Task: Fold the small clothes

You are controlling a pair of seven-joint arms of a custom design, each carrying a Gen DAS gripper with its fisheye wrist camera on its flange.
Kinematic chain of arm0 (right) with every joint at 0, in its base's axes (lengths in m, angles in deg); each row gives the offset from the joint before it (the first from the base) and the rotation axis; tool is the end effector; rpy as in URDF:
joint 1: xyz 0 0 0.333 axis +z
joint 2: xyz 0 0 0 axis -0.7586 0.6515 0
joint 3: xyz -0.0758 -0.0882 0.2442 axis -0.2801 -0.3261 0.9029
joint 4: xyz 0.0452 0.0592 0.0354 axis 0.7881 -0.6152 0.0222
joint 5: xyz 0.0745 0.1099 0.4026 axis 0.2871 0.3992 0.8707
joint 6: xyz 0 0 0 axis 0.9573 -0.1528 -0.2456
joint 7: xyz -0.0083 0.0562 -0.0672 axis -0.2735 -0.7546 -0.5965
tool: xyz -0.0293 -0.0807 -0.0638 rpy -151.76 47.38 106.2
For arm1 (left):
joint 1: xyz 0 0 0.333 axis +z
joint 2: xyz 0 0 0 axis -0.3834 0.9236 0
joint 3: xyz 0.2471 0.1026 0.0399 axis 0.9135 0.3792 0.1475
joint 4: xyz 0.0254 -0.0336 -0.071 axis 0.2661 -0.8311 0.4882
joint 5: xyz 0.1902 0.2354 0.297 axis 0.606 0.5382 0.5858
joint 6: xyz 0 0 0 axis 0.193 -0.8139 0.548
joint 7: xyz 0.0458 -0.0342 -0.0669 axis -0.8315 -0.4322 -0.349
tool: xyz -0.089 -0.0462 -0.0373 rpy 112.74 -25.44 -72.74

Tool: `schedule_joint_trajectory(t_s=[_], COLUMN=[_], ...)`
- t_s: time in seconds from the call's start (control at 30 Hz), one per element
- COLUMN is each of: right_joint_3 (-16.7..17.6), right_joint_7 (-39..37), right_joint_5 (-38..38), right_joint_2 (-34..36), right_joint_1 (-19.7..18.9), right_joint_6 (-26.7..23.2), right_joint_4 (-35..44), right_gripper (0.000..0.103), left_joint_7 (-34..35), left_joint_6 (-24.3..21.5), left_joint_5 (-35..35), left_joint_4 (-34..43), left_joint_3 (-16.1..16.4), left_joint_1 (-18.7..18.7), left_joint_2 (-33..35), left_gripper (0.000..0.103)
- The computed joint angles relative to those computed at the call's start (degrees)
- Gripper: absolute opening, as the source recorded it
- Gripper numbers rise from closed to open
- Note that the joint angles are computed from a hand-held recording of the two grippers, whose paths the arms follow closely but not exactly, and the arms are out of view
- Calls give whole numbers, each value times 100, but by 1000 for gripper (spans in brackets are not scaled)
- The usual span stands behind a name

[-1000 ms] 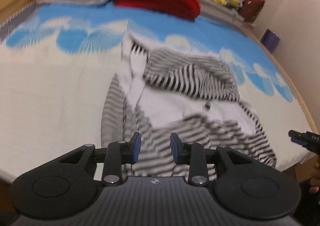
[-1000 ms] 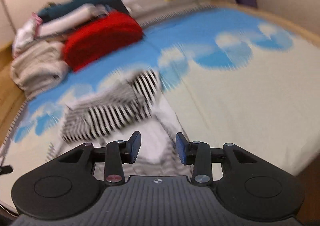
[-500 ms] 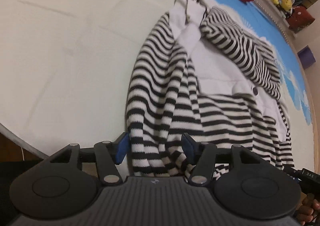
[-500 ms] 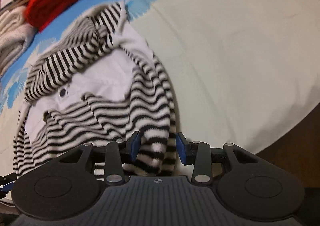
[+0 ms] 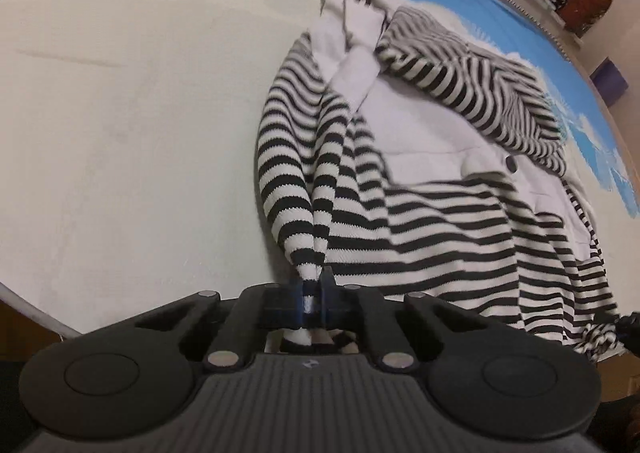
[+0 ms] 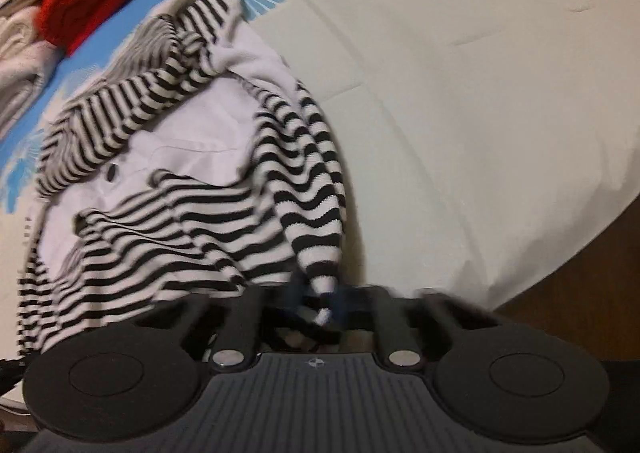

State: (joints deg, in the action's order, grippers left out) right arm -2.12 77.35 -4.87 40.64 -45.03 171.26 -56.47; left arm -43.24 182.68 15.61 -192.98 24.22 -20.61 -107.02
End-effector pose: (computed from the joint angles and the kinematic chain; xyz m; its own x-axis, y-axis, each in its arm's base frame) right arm 0.6486 0.0530 0.3175 0.1040 -0.9542 -0.2804 -0.9362 0.0012 -0.3513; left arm 0.4364 -0.0309 0.3214 0.5708 -0.7819 0.2506 -0.6714 -0.6202 -0.4056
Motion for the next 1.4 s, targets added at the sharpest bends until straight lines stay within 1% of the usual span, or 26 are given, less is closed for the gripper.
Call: schedule_joint_trajectory(t_s=[0.1,0.17,0.23,0.3,0.33,0.37,0.4,0.43,0.47,0.53,0.67,0.83,1.1,1.17,1.2,1.23,1.33,1.4], right_joint_3=[96,83,-7,-45,-48,-51,-52,-51,-54,-70,-65,-51,-36,-19,7,42,73,94], right_joint_7=[-382,-477,-285,-146,-142,-141,-146,-136,-98,26,60,-7,-89,-173,-268,-394,-640,-744], right_joint_5=[523,721,519,380,304,212,122,53,1,-135,-301,-380,-416,-363,-273,-146,41,296], right_joint_2=[-172,-234,-178,-59,-11,-2,-2,11,16,39,49,41,21,10,-1,-20,-102,-170], right_joint_1=[-130,-166,-122,-122,-113,-88,-62,-45,-31,8,36,45,54,38,11,-20,-29,-71], right_joint_6=[193,193,76,-205,-272,-243,-200,-207,-221,-226,-162,-84,-1,24,23,37,211,289], right_joint_4=[-133,-168,-119,9,51,42,23,35,35,40,21,-15,-64,-82,-91,-108,-191,-225], right_gripper=[5,5,6,9,13,13,15,19,21,26,28,28,28,21,11,8,6,5], left_joint_7=[-174,-171,-43,238,350,424,477,535,585,616,532,560,589,629,664,721,838,898], left_joint_6=[153,149,85,29,49,44,36,33,31,-19,-103,-108,-102,-103,-96,-78,-34,10], left_joint_5=[14,-40,-217,-587,-776,-923,-1011,-1078,-1115,-1092,-912,-887,-817,-769,-756,-758,-640,-643], left_joint_4=[-257,-366,-350,-292,-276,-258,-240,-236,-234,-215,-134,-136,-133,-122,-114,-107,-109,-185], left_joint_3=[-45,22,215,558,674,724,719,708,679,551,296,315,280,269,275,299,257,293], left_joint_1=[37,-18,-170,-431,-519,-557,-550,-541,-520,-435,-274,-268,-238,-232,-242,-264,-227,-256], left_joint_2=[-420,-586,-512,-323,-235,-172,-128,-111,-108,-116,-43,-37,-22,-12,-5,0,-99,-323], left_gripper=[7,7,9,13,18,22,27,27,27,27,30,30,29,26,20,14,9,8])
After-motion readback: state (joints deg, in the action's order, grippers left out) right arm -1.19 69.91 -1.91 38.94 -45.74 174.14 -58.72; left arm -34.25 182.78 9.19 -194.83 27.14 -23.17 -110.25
